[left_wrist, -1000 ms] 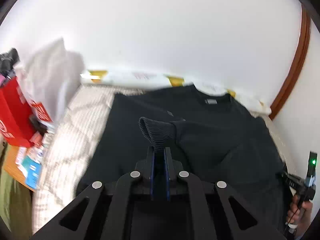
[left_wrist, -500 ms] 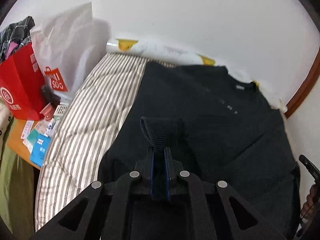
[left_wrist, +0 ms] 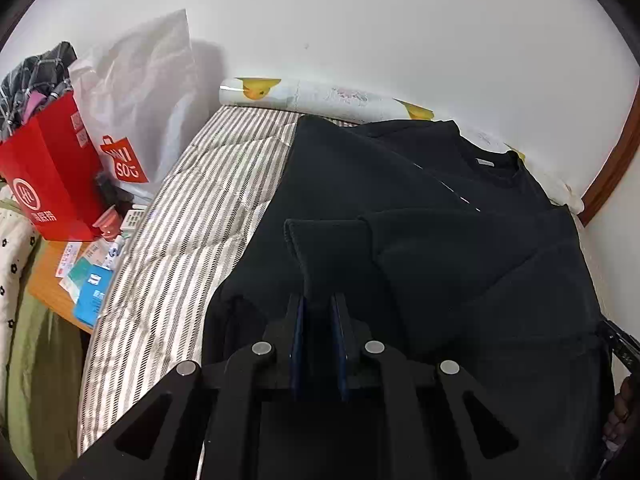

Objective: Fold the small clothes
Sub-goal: 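Grasp the folded sleeve edge with the left gripper and smooth it flat, then open both grippers and lift them off the sweatshirt, then grasp the sweatshirt hem edge with both grippers side by side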

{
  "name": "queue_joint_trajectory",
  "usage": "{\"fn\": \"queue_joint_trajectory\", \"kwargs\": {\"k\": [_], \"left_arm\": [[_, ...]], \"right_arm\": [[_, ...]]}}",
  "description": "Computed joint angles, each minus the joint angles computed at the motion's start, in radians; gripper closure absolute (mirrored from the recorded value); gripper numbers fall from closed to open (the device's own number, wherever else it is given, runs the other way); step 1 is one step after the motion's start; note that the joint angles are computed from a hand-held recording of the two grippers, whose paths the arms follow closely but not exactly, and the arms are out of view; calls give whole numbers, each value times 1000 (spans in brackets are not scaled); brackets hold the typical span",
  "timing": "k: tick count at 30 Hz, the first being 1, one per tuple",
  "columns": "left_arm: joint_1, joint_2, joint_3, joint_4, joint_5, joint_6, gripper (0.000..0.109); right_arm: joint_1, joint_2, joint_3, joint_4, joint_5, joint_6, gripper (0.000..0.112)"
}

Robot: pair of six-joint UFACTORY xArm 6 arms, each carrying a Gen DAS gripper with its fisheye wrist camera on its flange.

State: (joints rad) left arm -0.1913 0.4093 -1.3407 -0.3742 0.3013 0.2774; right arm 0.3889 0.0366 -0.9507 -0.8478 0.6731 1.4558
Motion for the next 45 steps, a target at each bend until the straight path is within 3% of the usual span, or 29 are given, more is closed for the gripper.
{"fn": "queue_joint_trajectory", "kwargs": {"k": [1, 5, 7, 8, 9, 10, 13, 17, 22, 24, 26, 28, 30, 33, 36, 40, 44, 45], "left_arm": [[-1, -11, 15, 20, -9, -11, 95], [-4, -61, 78, 98, -40, -72, 89], [-8, -92, 110, 63, -44, -37, 77], [-9, -108, 129, 65, -46, -34, 65], [-12, -124, 145, 65, -49, -27, 51], [-18, -147, 174, 36, -63, 11, 48], [-29, -200, 241, 79, -109, -13, 46], [-35, -266, 315, 178, -124, -106, 39], [-53, -344, 402, 133, -145, -82, 37], [-67, -378, 441, 67, -163, -29, 37], [-83, -414, 476, -27, -164, 52, 37], [-90, -447, 511, -43, -165, 55, 37], [-92, -478, 549, -19, -175, 26, 37], [-96, -519, 590, -100, -171, 91, 37], [-83, -558, 623, -236, -134, 193, 37], [-42, -603, 670, -263, -72, 233, 37], [-5, -646, 739, -323, -73, 298, 38], [1, -653, 754, -346, -79, 320, 39]], "right_arm": [[4, -13, 12, 3, -9, 7, 65], [20, -87, 77, -39, -42, 80, 61], [45, -113, 88, -43, -6, 89, 61], [57, -123, 88, -37, 14, 85, 60], [73, -145, 98, -39, 29, 93, 56], [80, -160, 104, -39, 32, 97, 50], [103, -204, 124, -43, 52, 110, 35], [167, -264, 138, -72, 159, 172, 30], [234, -317, 152, -57, 285, 214, 28], [285, -327, 150, -71, 386, 244, 28], [313, -348, 167, -78, 439, 249, 28], [334, -362, 182, -55, 475, 227, 28], [346, -386, 210, -30, 472, 207, 28], [365, -461, 297, -39, 400, 216, 28], [397, -503, 339, -14, 403, 267, 28], [433, -548, 390, 28, 393, 301, 29], [492, -547, 407, 41, 432, 332, 40], [500, -548, 416, 48, 429, 334, 47]]}}
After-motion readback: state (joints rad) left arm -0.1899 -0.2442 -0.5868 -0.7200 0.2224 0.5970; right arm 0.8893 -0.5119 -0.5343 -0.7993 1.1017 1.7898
